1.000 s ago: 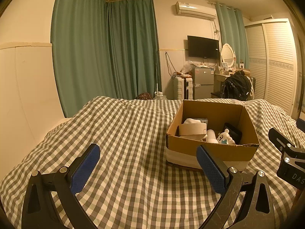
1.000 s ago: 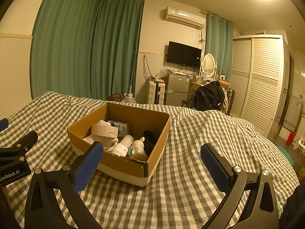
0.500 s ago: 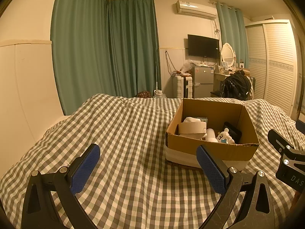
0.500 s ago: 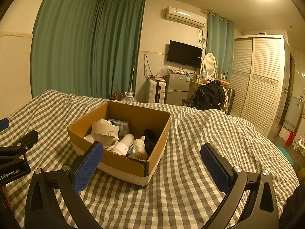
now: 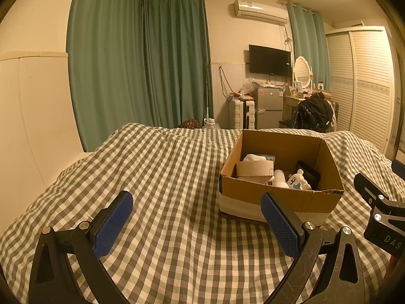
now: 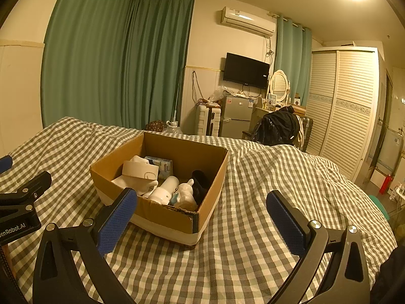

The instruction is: Organize objects

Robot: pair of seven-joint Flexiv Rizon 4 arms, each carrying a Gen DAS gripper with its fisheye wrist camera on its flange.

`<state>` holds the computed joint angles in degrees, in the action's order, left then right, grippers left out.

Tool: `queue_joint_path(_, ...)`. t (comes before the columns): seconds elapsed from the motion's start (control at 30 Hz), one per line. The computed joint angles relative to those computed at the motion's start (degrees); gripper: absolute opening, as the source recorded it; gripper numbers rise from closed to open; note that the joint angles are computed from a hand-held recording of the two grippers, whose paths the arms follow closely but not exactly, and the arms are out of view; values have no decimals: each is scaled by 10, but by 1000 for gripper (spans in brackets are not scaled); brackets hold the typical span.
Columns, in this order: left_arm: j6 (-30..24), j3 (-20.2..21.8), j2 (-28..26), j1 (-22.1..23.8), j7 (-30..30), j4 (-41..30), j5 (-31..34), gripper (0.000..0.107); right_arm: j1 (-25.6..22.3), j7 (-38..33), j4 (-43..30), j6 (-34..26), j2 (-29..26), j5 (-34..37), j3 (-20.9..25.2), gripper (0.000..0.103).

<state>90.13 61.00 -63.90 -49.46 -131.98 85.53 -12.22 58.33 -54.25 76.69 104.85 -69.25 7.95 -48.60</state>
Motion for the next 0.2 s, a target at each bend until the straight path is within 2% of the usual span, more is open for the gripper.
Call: queue_joint_path(0.2, -4, 4, -2, 0, -6, -3, 6, 103, -2, -1, -1, -2, 2, -2, 3, 102)
